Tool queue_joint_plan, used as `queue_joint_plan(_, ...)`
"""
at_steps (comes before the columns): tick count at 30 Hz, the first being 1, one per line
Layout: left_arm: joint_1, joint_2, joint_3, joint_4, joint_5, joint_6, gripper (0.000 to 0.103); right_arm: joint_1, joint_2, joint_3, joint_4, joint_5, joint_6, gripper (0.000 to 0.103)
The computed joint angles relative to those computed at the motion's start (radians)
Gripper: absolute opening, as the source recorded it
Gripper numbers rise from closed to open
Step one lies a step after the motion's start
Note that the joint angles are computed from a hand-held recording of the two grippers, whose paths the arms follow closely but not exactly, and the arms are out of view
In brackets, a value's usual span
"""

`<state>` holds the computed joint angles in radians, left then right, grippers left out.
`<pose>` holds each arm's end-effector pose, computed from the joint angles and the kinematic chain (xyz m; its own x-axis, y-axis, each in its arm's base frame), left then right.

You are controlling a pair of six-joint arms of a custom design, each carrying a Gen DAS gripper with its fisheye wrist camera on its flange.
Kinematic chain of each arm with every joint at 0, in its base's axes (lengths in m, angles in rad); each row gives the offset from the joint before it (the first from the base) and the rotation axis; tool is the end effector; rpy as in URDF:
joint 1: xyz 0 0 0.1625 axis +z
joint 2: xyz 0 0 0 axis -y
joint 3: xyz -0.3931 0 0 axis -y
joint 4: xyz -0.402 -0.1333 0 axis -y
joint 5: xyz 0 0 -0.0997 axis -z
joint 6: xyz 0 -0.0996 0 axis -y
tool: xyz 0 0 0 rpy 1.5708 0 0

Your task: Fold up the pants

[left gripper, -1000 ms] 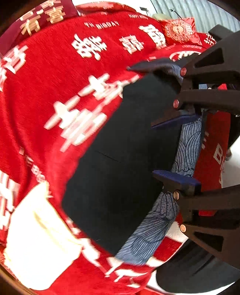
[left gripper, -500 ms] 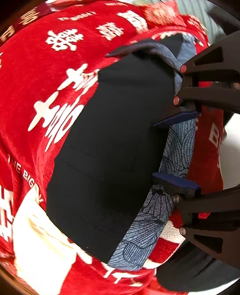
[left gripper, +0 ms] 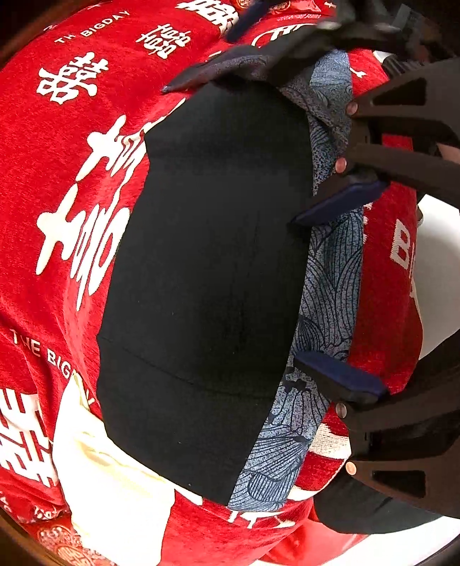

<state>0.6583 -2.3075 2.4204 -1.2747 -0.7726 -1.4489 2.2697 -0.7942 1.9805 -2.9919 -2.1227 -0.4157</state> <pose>-0.0324 -0.2837 0.3049 -0.7449 -0.4688 -0.4746 -0.1120 0.7892 -0.6038 0.4114 -0.3635 0.0110 -0.4155 -0.7164 0.5604 -0.8674 0.4976 -0.0069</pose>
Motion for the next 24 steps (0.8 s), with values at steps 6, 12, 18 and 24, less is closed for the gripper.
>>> queue_joint_plan(6,-0.005,0.012,-0.006,0.019,-0.003,-0.016,0.078,-0.002,0.085,-0.106,0.050,-0.038,-0.031,0.102)
queue_joint_plan(12,0.014,0.025,-0.007,-0.008,-0.008,0.007,0.078,-0.081,0.064,-0.115,0.254,-0.073,0.156,0.102)
queue_joint_plan(18,0.005,0.089,-0.022,-0.027,-0.015,0.020,0.078,-0.096,-0.069,0.096,0.169,-0.089,0.152,0.102)
queue_joint_plan(24,-0.005,0.256,-0.044,-0.219,-0.008,0.190,0.078,-0.109,-0.222,0.197,0.072,-0.064,0.209,0.102)
